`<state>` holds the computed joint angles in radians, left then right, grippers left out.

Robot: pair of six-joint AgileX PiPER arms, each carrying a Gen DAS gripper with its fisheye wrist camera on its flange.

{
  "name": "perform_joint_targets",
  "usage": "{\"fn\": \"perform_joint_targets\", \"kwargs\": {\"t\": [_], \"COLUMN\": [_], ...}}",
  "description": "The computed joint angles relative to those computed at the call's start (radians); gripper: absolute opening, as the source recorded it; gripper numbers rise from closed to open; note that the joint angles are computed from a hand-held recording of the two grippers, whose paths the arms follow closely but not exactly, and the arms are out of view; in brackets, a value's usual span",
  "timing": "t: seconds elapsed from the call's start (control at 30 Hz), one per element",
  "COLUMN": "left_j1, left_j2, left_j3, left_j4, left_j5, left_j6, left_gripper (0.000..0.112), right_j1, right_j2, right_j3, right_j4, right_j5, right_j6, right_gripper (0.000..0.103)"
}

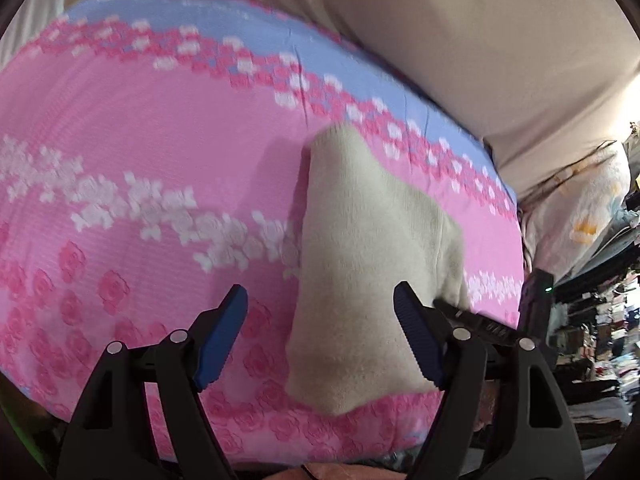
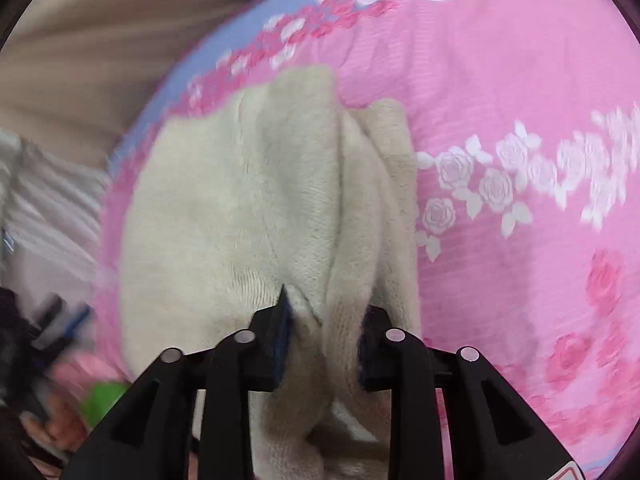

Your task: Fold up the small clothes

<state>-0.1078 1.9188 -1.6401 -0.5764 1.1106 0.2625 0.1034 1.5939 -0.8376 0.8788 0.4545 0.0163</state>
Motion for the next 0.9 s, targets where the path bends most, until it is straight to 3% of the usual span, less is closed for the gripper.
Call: {"fn": "perform_joint_targets", "kwargs": {"t": [0.1,0.17,0.23,0.33,0.4,0.6,0.63,0.7,0.87,0.9], "left_j1": [0.005,0.000,-0.013,-0.041,-0.056,-0.124,-0.130,-0.137,-0.149,-0.151], "left_j2": [0.027,0.048,0.043,0.010,0.002,-0.031,-0.031,-0.034,-0.058,-0.058], "left_j3": [0.004,0.004,0.020,0.063,0.070,0.113,0.116,0.123,0.153,0.156], "left_j4": [-0.025,-0.028,-0.010,0.026,0.051,0.162,0.173,0.193,0.240,0.247], "left_j5": [0.046,0.087,0.094,0.055,0.034,-0.057,-0.064,-0.076,-0.111,-0.114], "left_j6": [-0.004,-0.023,-0.036,-0.056,-0.074,-0.137,-0.151,-0.176,-0.210,-0.214], "left_gripper": [0.076,0.077,0.077,0.077,0.077,0.077,0.077,0.077,0.079,0.079], "right_j1": [0.017,0.016,0.035,0.040,0.054,0.114,0.124,0.137,0.102,0.082], "right_j2": [-0.072,-0.082,-0.092,-0.127,-0.118,-0.003,0.010,0.005,-0.108,-0.077], "right_j3": [0.022,-0.009,-0.010,0.024,0.031,-0.077,-0.093,-0.113,-0.035,-0.020], "right_j4": [0.024,-0.101,-0.160,-0.114,-0.069,-0.151,-0.179,-0.231,-0.297,-0.265], "right_j5": [-0.021,0.042,0.044,0.039,0.042,0.079,0.080,0.087,0.070,0.076], "right_j6": [-0.013,0.085,0.140,0.120,0.087,0.147,0.165,0.181,0.217,0.161], "right_gripper": [0.048,0.049,0.049,0.054,0.063,0.069,0.067,0.022,0.021,0.028]}}
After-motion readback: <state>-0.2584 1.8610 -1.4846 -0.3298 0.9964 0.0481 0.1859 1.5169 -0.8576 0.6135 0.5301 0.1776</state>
